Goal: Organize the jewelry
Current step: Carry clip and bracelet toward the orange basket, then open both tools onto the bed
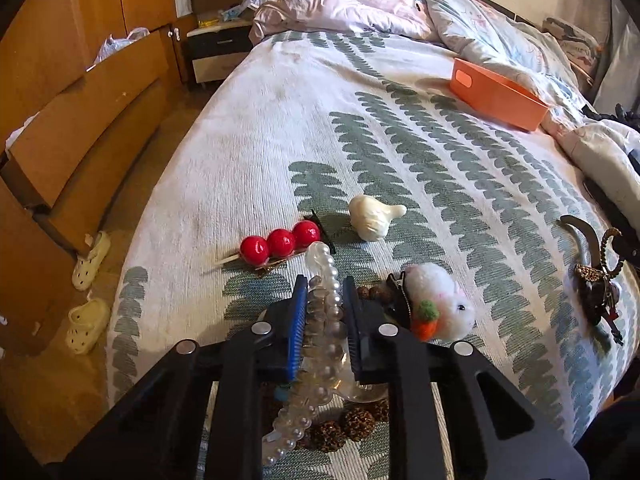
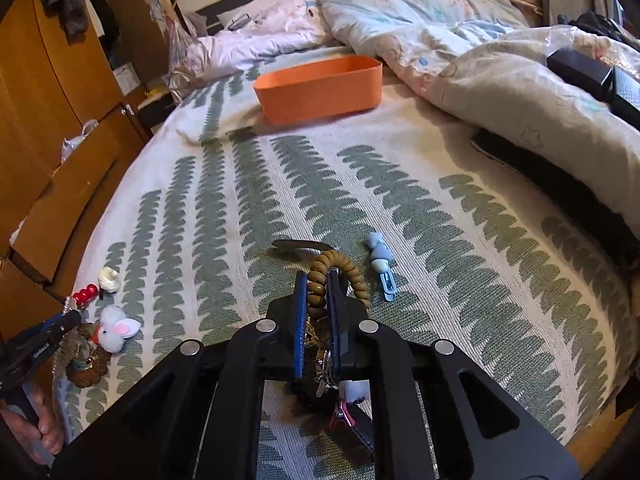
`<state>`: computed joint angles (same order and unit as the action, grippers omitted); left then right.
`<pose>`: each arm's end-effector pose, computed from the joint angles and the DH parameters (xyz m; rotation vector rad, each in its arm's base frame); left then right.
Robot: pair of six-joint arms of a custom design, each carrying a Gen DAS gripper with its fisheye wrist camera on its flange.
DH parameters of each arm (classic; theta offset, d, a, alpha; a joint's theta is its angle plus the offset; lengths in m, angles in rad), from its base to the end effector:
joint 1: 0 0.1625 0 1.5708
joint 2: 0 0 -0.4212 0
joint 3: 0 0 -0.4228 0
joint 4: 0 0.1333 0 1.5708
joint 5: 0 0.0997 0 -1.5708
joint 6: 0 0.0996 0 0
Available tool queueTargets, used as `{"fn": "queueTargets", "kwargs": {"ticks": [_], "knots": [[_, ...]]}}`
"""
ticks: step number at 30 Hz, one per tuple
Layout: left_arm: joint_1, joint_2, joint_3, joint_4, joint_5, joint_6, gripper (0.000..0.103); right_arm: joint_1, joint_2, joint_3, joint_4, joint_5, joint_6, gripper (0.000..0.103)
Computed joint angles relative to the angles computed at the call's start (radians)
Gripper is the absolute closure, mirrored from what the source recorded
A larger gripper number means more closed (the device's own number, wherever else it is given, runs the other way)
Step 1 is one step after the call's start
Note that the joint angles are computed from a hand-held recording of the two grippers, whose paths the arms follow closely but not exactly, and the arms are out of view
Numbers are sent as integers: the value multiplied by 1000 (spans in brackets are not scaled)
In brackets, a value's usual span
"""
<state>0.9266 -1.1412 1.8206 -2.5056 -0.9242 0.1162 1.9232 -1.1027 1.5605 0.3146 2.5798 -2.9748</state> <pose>-0.2183 -0.6126 0.2280 0.8382 2.3907 -0.5350 0.2316 -0.4878 0.2431 -0.2919 -2.1325 1.1518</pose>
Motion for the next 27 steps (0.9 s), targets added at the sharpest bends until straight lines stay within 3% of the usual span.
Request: {"fn": "queueTargets", "kwargs": {"ticks": [18,27], "knots": [[-17,-19,-7,-96,-49,54,90,42,-54,46,-141,-22,-109,93],[-15,-16,-70,-69,-118,34,91,52,-70,56,-193,-26,-153,93]]}}
